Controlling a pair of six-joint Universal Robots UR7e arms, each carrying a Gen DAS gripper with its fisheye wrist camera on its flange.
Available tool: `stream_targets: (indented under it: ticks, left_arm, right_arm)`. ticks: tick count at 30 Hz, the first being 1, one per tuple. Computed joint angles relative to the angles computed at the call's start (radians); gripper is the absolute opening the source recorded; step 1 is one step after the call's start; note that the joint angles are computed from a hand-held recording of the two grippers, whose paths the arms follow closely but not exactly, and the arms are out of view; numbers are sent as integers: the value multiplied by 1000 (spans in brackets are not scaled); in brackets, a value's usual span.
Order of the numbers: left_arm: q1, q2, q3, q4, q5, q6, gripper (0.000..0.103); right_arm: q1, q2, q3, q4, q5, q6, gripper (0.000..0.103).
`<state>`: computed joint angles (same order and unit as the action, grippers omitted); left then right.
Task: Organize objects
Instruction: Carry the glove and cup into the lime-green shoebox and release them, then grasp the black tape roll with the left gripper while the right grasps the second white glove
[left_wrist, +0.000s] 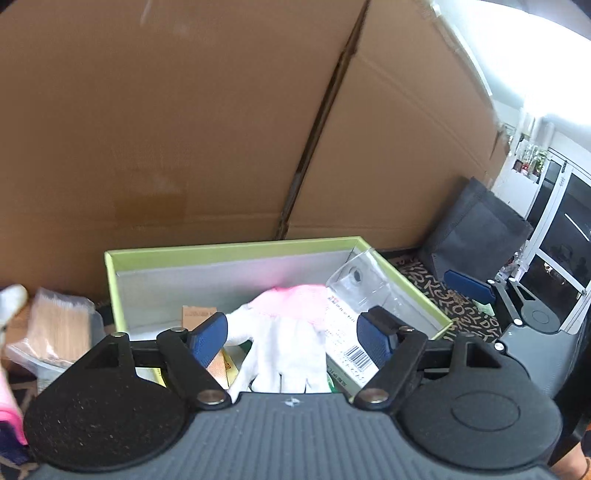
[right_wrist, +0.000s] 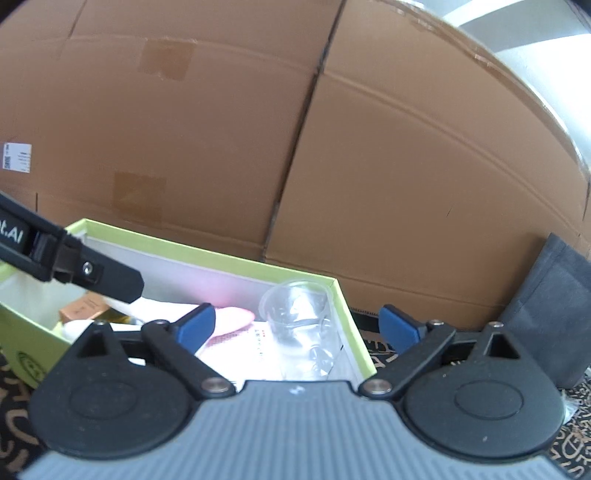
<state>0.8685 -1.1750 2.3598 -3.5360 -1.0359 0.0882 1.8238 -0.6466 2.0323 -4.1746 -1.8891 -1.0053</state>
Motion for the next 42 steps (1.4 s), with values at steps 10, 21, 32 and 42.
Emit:
stream_targets:
  ticks: [10,21,32,42]
  left_arm:
    - [-158,-125,157,-36,261,-97,99]
    - [-234,-311,317,287,602,-348,101]
    - [-181,-448,347,504,641,-457,101]
    - [-119,-608,380,534,680,-396,101]
  right_arm:
    - [118,-32,119,-87,-56,21,103]
    - [194,18,216,-55,-75,124,103]
    - [243,59,220,39,-81,204,103]
    - [261,74,203,153,16,261,103]
